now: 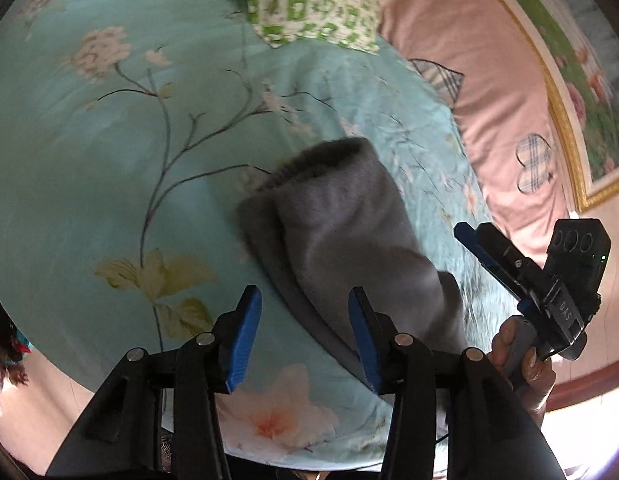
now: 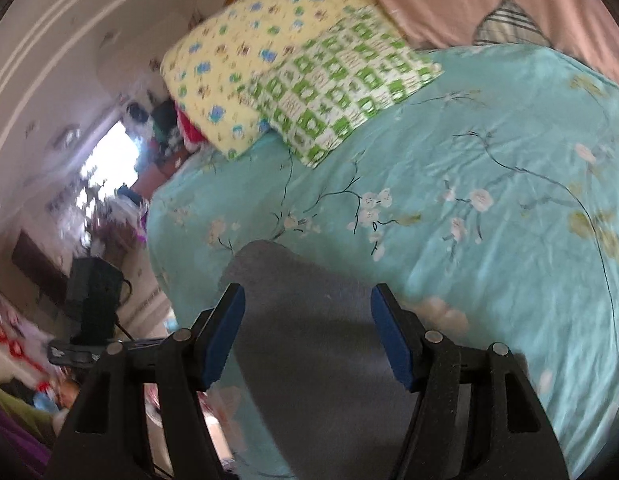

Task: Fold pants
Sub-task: 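Move both open grippers onto the edge of the folded grey pants, then grasp the cuff bundle with the left gripper while the right gripper grasps beside it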

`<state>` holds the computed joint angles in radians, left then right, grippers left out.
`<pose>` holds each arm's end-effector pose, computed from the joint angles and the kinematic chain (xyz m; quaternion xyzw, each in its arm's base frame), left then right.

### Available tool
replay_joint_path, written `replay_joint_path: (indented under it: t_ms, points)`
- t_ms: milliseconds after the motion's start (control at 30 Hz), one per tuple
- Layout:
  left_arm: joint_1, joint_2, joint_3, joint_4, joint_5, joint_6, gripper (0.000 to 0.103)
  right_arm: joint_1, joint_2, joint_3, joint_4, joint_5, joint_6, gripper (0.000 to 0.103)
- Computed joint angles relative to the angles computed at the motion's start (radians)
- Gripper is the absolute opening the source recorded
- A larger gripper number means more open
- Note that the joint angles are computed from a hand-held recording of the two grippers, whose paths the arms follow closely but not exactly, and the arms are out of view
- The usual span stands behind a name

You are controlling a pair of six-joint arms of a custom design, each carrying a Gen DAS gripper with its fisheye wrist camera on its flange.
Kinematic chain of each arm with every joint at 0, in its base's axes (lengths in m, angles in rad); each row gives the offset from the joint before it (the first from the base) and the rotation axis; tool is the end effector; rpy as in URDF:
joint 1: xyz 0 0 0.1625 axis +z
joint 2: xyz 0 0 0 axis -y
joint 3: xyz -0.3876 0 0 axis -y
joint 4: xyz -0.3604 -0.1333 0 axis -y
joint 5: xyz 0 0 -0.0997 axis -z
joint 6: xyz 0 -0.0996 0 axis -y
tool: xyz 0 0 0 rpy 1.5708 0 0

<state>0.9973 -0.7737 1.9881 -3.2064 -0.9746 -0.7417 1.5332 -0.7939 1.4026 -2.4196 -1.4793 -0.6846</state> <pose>-0.1274 -0.5459 0.0611 -0.1397 0.9263 -0.3337 0.1052 0.1164 -0.6927 0.1602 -0.3205 0.9386 -0.1280 0.0002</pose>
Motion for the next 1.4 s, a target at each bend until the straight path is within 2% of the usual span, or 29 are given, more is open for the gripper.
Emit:
replay_joint_path:
  t_ms: [167,300,400,467,633,667,733,800,867,900,933,967,1033,1100,1200,1400]
  points:
    - [0.031,0.017,-0.027,0.0,-0.012,-0.028,0.057,0.034,0.098,-0.152,0.154,-0.066,-0.077,0.066]
    - [0.045,0.028,-0.048,0.011,-0.014,-0.027,0.057,0.053,0.172,-0.261,0.263,-0.099,-0.124,0.066]
    - [0.053,0.035,-0.064,0.018,-0.008,-0.022,0.057,0.073,0.23,-0.334,0.319,-0.158,-0.169,0.066]
    - [0.051,0.044,-0.075,0.022,0.015,-0.018,0.057,0.082,0.274,-0.39,0.346,-0.198,-0.165,0.066]
    - [0.057,0.077,-0.124,0.041,0.049,0.011,0.056,0.077,0.402,-0.617,0.534,-0.201,-0.138,0.066]
    - [0.056,0.084,-0.135,0.05,0.059,0.017,0.056,0.076,0.43,-0.666,0.57,-0.213,-0.137,0.064]
    - [0.057,0.095,-0.153,0.067,0.072,0.025,0.056,0.073,0.488,-0.765,0.646,-0.244,-0.138,0.05]
    - [0.054,0.1,-0.159,0.073,0.083,0.027,0.056,0.069,0.521,-0.824,0.688,-0.246,-0.146,0.045]
    - [0.058,0.108,-0.175,0.08,0.087,0.031,0.055,0.071,0.516,-0.816,0.687,-0.247,-0.15,0.039]
    - [0.058,0.111,-0.178,0.076,0.09,0.032,0.052,0.073,0.51,-0.801,0.68,-0.245,-0.152,0.03]
    - [0.059,0.116,-0.187,0.076,0.094,0.037,0.048,0.074,0.5,-0.781,0.674,-0.238,-0.154,0.024]
    - [0.062,0.119,-0.192,0.077,0.09,0.04,0.042,0.079,0.475,-0.727,0.63,-0.241,-0.163,0.023]
    - [0.065,0.121,-0.197,0.075,0.082,0.04,0.037,0.083,0.449,-0.674,0.588,-0.243,-0.164,0.018]
    - [0.067,0.115,-0.193,0.061,0.057,0.04,0.03,0.082,0.428,-0.645,0.565,-0.23,-0.15,0.016]
    - [0.061,0.097,-0.176,0.035,0.024,0.041,0.026,0.08,0.389,-0.595,0.532,-0.208,-0.14,0.015]
    - [-0.003,0.066,-0.15,-0.004,0.03,0.086,0.023,0.075,0.286,-0.477,0.454,-0.14,-0.116,0.015]
